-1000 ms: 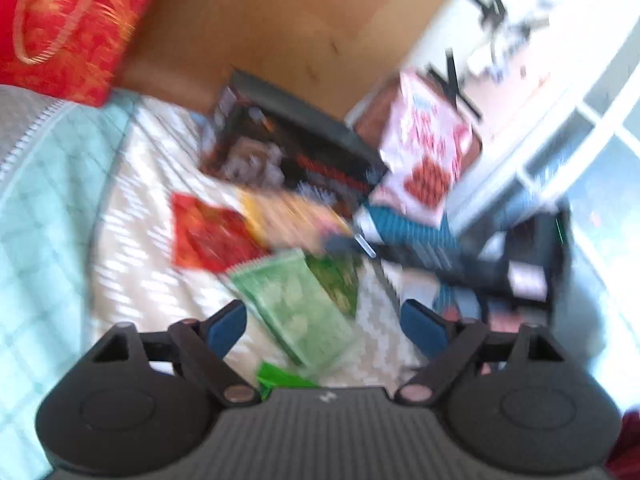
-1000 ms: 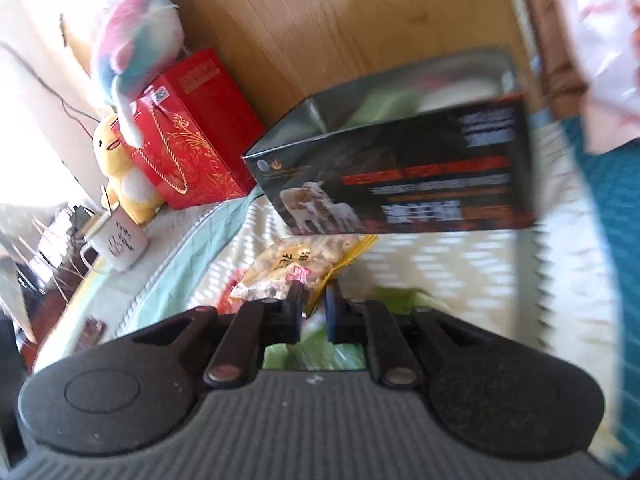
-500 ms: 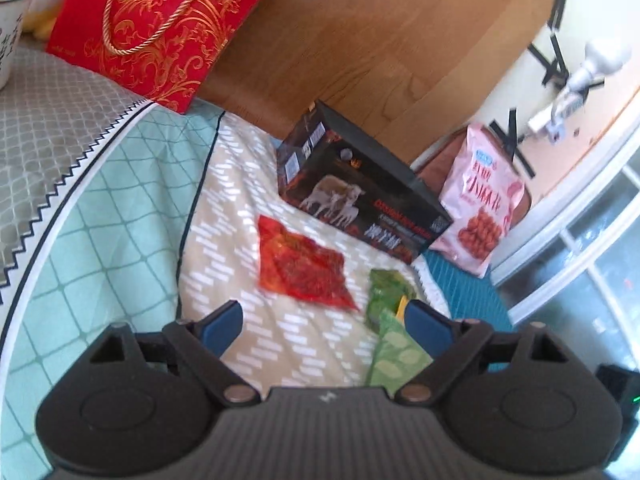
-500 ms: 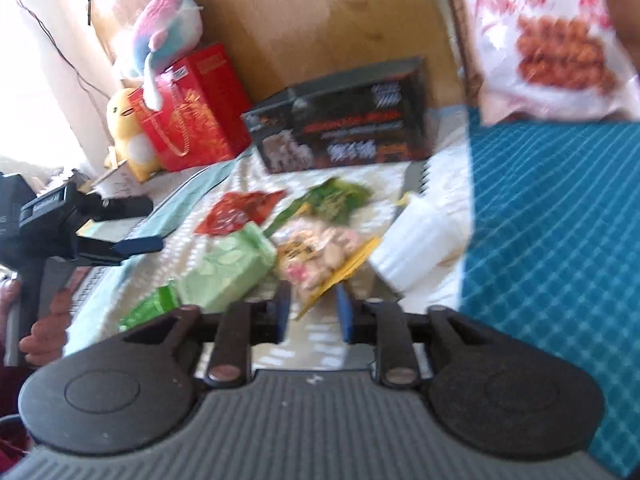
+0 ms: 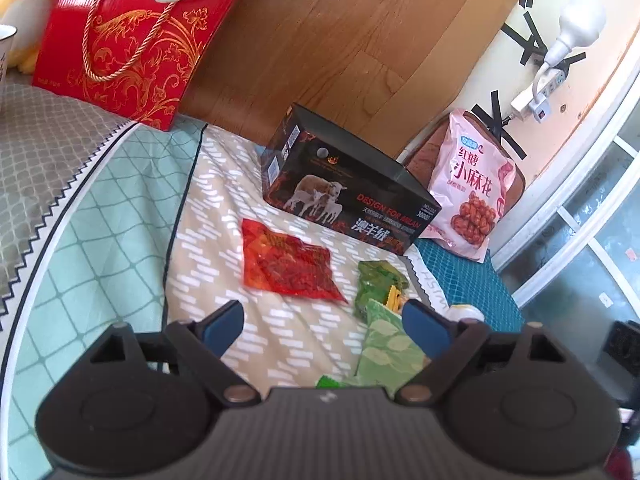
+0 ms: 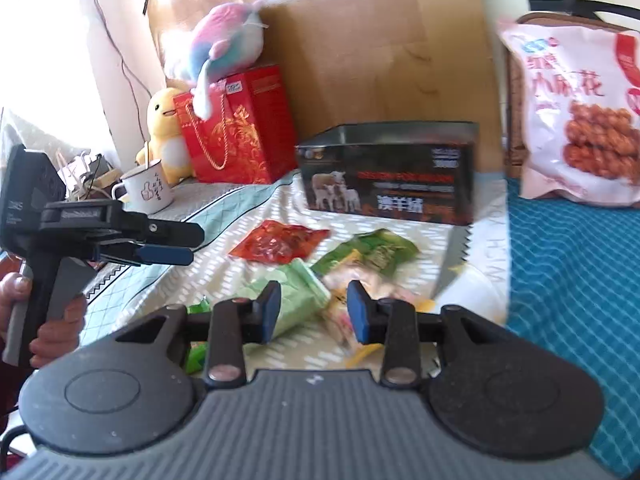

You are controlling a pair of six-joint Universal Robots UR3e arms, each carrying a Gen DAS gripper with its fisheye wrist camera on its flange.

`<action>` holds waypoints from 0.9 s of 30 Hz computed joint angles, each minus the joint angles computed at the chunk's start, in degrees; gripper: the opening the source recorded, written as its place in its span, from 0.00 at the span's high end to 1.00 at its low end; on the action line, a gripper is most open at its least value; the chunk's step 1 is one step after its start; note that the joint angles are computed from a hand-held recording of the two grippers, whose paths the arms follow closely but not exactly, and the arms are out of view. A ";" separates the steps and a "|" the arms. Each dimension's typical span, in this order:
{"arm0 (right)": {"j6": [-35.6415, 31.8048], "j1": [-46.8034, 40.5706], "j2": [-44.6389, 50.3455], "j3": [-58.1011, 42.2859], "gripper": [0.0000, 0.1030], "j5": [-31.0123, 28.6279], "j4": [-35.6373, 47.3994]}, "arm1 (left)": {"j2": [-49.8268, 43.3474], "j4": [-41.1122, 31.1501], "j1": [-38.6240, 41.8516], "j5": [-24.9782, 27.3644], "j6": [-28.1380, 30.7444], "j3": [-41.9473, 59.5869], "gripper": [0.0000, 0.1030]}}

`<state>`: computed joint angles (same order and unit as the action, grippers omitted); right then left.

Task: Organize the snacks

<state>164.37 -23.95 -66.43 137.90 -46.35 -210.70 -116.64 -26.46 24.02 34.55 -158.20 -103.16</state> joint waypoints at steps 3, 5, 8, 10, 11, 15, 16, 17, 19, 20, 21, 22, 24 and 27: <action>1.51 2.18 4.10 -4.90 0.62 0.45 1.48 | 0.14 -1.52 -0.12 -0.21 1.06 0.38 0.14; 2.31 3.25 5.73 -7.38 0.60 1.23 3.16 | 0.17 -2.40 -0.30 -0.36 1.54 0.65 0.14; -6.15 3.12 0.82 -8.63 0.60 5.67 22.12 | 0.62 -3.87 -0.37 -0.74 2.76 0.67 0.14; -15.37 1.70 -4.34 -6.22 0.61 9.51 34.64 | 0.90 -4.19 -0.32 -0.94 3.08 0.58 0.14; -17.69 1.11 -6.55 -3.54 0.61 9.46 34.49 | 0.87 -4.72 -0.40 -1.14 2.92 0.92 0.14; -14.95 -5.01 -10.77 4.20 0.61 11.02 26.76 | -0.91 -9.28 -2.30 -2.98 2.94 5.95 0.16; -12.99 -6.22 -10.66 5.17 0.60 10.35 23.65 | -1.36 -9.33 -3.37 -3.00 3.03 7.26 0.16; -10.94 -6.76 -10.24 5.97 0.60 8.98 19.88 | -1.73 -9.07 -4.43 -2.90 3.39 8.18 0.16; -9.57 -7.53 -9.76 6.89 0.60 7.60 16.56 | -2.58 -8.16 -7.14 -1.12 4.68 10.04 0.17; -9.82 -8.39 -9.66 7.52 0.60 8.25 16.01 | -2.82 -6.70 -8.54 0.84 4.21 10.29 0.18; -9.63 -8.77 -9.42 8.08 0.60 8.71 14.72 | -3.26 -6.38 -9.73 2.75 3.74 10.85 0.20; -9.04 -8.73 -8.83 8.57 0.60 8.61 12.25 | -3.62 -7.63 -10.37 3.53 3.95 11.41 0.22; -7.43 -8.01 -6.89 8.79 0.60 7.20 6.29 | -3.75 -11.07 -10.59 3.71 5.12 11.46 0.23; -7.41 -8.65 -5.28 8.13 0.60 6.96 4.20 | -2.68 -16.99 -10.01 2.74 9.72 9.73 0.25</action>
<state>156.95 -32.60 -71.72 146.03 -39.39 -206.50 -119.32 -43.45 14.01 37.30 -148.48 -93.43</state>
